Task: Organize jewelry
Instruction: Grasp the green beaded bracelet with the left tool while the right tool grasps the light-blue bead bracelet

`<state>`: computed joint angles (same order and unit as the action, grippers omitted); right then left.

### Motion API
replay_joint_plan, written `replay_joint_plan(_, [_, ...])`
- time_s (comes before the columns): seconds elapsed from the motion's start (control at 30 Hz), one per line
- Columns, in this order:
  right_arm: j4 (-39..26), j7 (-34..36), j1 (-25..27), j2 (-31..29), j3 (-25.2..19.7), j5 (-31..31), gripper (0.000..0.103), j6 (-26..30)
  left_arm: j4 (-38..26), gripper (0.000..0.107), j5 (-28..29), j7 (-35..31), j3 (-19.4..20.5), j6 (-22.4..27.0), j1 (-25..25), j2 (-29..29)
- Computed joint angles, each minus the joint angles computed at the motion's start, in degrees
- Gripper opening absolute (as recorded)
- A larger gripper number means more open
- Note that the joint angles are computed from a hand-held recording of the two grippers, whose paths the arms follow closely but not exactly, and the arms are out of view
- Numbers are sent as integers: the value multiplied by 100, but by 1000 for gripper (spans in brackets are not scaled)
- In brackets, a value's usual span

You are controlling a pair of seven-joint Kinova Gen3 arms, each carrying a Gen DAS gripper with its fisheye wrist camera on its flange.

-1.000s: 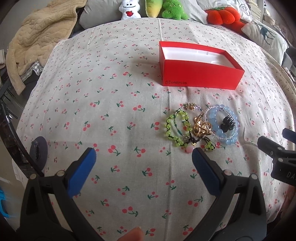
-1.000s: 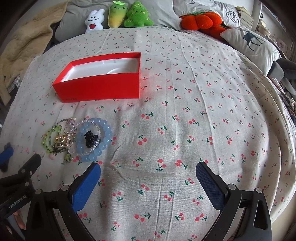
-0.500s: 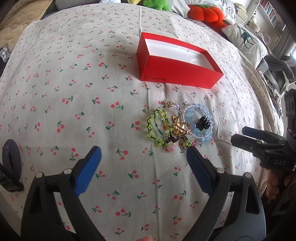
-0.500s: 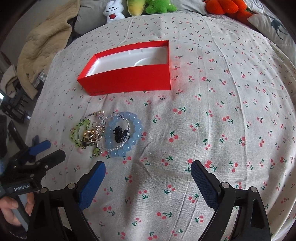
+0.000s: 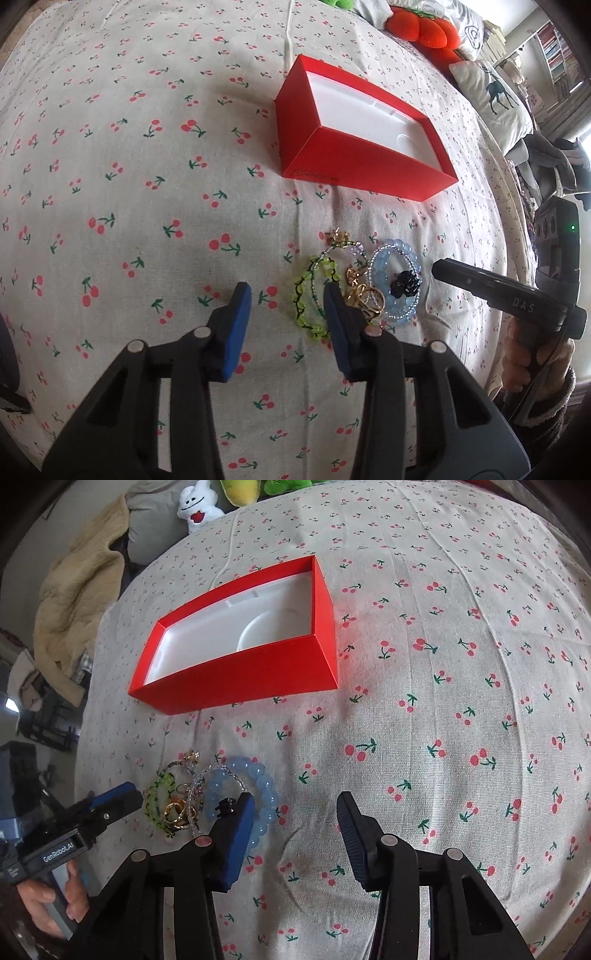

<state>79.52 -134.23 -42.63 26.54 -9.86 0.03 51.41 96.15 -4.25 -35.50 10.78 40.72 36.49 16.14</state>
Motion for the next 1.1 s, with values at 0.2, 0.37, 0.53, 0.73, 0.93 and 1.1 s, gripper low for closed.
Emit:
replay_joint_plan(0.2, [-561,26,-312,399,120,358,35,484,-267,27,-390,121,-68,423,249,177])
replay_joint_plan(0.37, [-1107,63,-739,748,279,831,34,1012,-536,26,-767,76,-94,804,468,368])
replay_joint_plan(0.53, [-1577,54,-1323,1047,499,1542,25,1488,-859,23,-1343,175,-183,1309,885,575])
replay_joint_plan(0.73, [-1395,-120,-1197,868,432,1389,12,1256,-554,6,-1133,364,-149,832,761,322])
replay_joint_plan(0.93, [-875,-382,-1126,383,386,1410,12,687,-171,6,-1344,730,-113,247,806,-126])
replay_joint_plan(1.1, [-450,-597,-1067,-28,312,1499,12,311,-30,6,-1668,1109,-67,-26,841,-357])
